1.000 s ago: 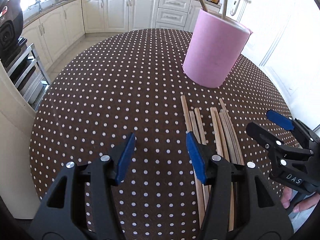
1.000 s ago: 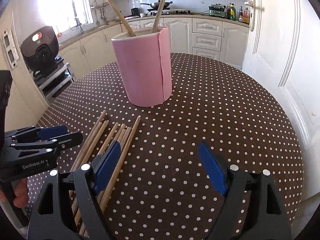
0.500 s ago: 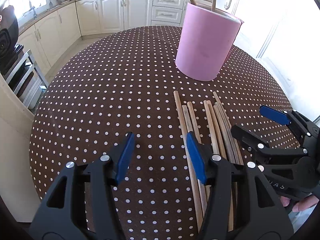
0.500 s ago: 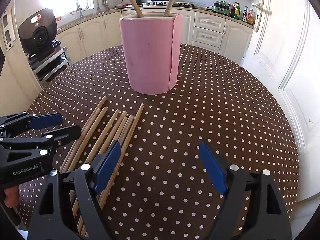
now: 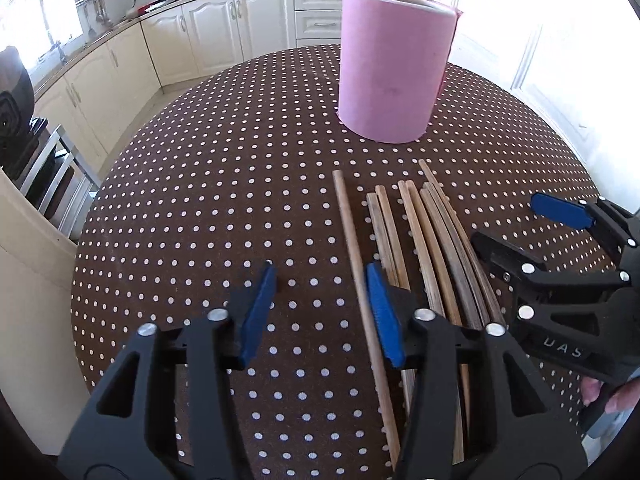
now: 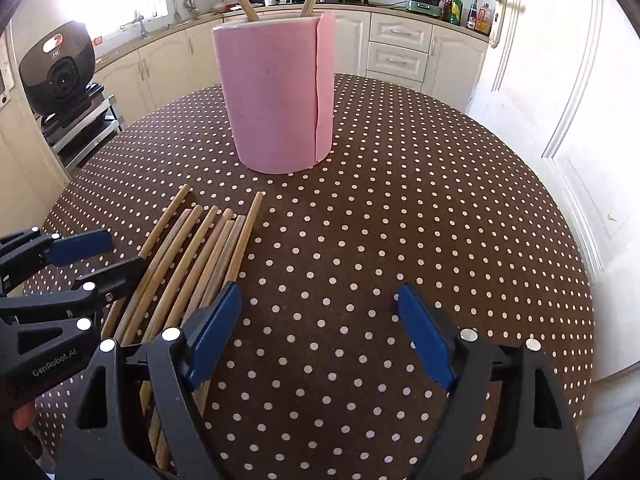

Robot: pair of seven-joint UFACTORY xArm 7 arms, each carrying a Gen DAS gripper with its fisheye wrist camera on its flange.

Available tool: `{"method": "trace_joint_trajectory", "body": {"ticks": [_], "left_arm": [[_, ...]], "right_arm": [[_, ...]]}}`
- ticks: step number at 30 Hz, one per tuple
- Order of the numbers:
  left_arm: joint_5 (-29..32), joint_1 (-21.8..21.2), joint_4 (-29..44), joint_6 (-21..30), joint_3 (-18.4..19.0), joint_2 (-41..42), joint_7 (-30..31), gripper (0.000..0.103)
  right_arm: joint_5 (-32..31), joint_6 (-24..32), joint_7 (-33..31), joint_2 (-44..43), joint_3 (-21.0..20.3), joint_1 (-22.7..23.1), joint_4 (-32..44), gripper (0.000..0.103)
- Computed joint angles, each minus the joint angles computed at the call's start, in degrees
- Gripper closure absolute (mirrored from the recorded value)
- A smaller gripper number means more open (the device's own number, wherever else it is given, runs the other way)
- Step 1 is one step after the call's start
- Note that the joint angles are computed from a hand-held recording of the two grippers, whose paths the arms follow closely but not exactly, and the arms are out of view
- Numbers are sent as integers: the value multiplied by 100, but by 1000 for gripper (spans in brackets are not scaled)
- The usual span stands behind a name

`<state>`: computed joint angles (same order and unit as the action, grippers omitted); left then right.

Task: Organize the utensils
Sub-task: 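Close the left tool on another chopstick while the right tool grasps one too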

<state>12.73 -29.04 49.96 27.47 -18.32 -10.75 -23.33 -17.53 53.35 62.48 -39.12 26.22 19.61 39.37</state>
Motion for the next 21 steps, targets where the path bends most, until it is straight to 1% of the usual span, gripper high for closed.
{"method": "trace_joint_trajectory", "body": {"ticks": [1, 4, 8, 11, 13, 14, 15, 18, 20, 21], "left_arm": [[-47, -15, -12, 15, 16, -26, 34, 64], [-212, -46, -40, 18, 58, -66, 110, 66], [-216, -19, -73, -10, 52, -96, 160, 68], [-311, -15, -238, -108, 110, -246, 344, 71], [-380, -3, -310, -202, 147, -280, 472, 78], [-401, 7, -342, -236, 152, -302, 514, 79], [-415, 22, -362, -261, 155, -315, 545, 82], [-581, 26, -419, -296, 231, -366, 741, 90], [-767, -12, -483, -379, 322, -400, 990, 91], [-830, -42, -554, -488, 363, -434, 1180, 91]], "right_arm": [[20, -36, 27, -18, -11, 9, -5, 26], [74, -123, 0, 0, -39, 41, 10, 26], [-74, -87, -49, 157, 47, -20, 134, 26], [-128, -84, 29, 278, 72, -65, 197, 24], [-123, -106, 56, 328, 44, -46, 202, 24], [-139, -71, 59, 388, 55, -50, 241, 24], [-180, 73, 55, 497, 102, -72, 335, 24], [-402, 239, 182, 668, 211, -100, 490, 24], [-452, 187, 234, 666, 179, -19, 461, 27], [-426, 87, 227, 608, 113, 51, 385, 35]]}}
